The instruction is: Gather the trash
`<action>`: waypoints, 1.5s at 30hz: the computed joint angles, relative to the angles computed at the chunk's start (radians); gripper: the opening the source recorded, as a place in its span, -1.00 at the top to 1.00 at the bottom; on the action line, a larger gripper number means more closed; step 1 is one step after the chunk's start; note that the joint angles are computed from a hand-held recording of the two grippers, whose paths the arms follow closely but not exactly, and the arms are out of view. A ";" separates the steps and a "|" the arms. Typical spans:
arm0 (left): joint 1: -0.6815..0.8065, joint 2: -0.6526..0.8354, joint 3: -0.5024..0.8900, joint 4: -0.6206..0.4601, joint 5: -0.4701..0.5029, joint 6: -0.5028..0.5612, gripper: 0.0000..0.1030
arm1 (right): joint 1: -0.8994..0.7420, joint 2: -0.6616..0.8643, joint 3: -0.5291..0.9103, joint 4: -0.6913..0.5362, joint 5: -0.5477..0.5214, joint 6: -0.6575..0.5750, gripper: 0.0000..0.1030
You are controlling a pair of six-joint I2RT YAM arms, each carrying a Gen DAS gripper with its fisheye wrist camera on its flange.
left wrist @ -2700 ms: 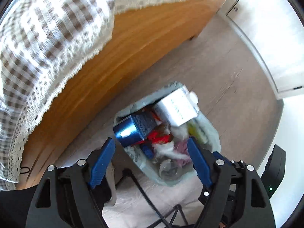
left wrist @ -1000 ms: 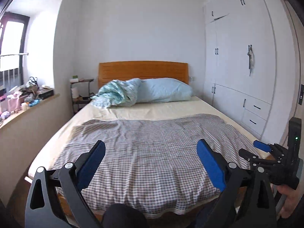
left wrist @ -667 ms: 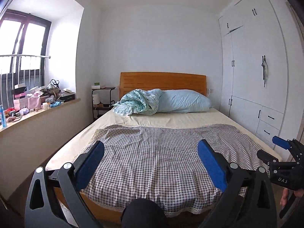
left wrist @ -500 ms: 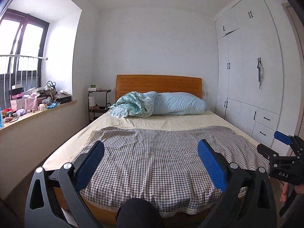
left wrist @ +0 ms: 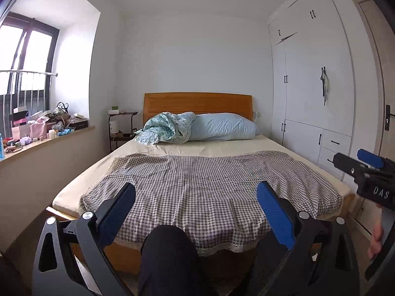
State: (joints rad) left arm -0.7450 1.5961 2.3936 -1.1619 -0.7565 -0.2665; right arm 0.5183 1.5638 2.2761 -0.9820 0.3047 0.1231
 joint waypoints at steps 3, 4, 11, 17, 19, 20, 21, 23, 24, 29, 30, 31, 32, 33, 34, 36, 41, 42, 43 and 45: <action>-0.036 -0.075 -0.135 0.008 -0.002 -0.065 -0.85 | 0.051 -0.128 -0.243 0.105 0.044 0.004 -0.76; -0.043 -0.080 -0.148 0.001 0.002 -0.066 -0.85 | 0.060 -0.118 -0.235 0.078 0.050 -0.021 -0.76; -0.087 -0.165 -0.312 0.157 -0.078 0.009 -0.85 | 0.075 -0.164 -0.349 0.096 0.102 -0.020 -0.76; -0.070 -0.160 -0.316 0.135 -0.056 -0.010 -0.85 | 0.095 -0.200 -0.393 0.152 0.167 -0.017 -0.76; -0.072 -0.165 -0.321 0.143 -0.061 -0.006 -0.85 | 0.101 -0.214 -0.412 0.159 0.176 -0.014 -0.76; -0.075 -0.167 -0.322 0.147 -0.064 -0.004 -0.85 | 0.101 -0.213 -0.411 0.160 0.180 -0.014 -0.76; -0.079 -0.168 -0.324 0.150 -0.069 -0.002 -0.85 | 0.101 -0.215 -0.411 0.160 0.183 -0.013 -0.76; -0.085 -0.171 -0.327 0.160 -0.078 0.008 -0.85 | 0.101 -0.219 -0.415 0.158 0.182 -0.011 -0.76; -0.088 -0.171 -0.328 0.169 -0.083 0.016 -0.85 | 0.102 -0.220 -0.414 0.158 0.182 -0.013 -0.76; -0.111 -0.170 -0.331 0.196 -0.108 0.048 -0.85 | 0.111 -0.227 -0.420 0.158 0.195 -0.019 -0.76; -0.111 -0.170 -0.330 0.195 -0.106 0.047 -0.85 | 0.111 -0.227 -0.420 0.158 0.194 -0.019 -0.76; -0.110 -0.168 -0.327 0.193 -0.104 0.046 -0.85 | 0.112 -0.226 -0.419 0.156 0.195 -0.019 -0.76; -0.112 -0.166 -0.324 0.189 -0.106 0.043 -0.85 | 0.113 -0.226 -0.419 0.157 0.195 -0.019 -0.76; -0.112 -0.165 -0.320 0.186 -0.106 0.040 -0.85 | 0.114 -0.227 -0.419 0.157 0.197 -0.020 -0.76; -0.115 -0.163 -0.317 0.184 -0.109 0.037 -0.85 | 0.115 -0.226 -0.418 0.156 0.198 -0.021 -0.76; -0.114 -0.161 -0.314 0.182 -0.109 0.038 -0.85 | 0.119 -0.226 -0.420 0.159 0.213 -0.024 -0.76; -0.126 -0.155 -0.308 0.179 -0.124 0.038 -0.85 | 0.125 -0.229 -0.425 0.163 0.222 -0.025 -0.76; -0.127 -0.154 -0.307 0.177 -0.124 0.037 -0.85 | 0.124 -0.228 -0.424 0.161 0.219 -0.021 -0.76; -0.128 -0.154 -0.307 0.178 -0.123 0.036 -0.85 | 0.121 -0.228 -0.423 0.159 0.215 -0.019 -0.76; -0.129 -0.155 -0.307 0.181 -0.125 0.035 -0.85 | 0.120 -0.230 -0.425 0.160 0.217 -0.017 -0.76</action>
State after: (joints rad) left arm -0.8744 1.4416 2.0862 -0.9811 -0.8818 -0.2314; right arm 0.6383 1.3339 1.8512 -0.8215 0.5220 0.1065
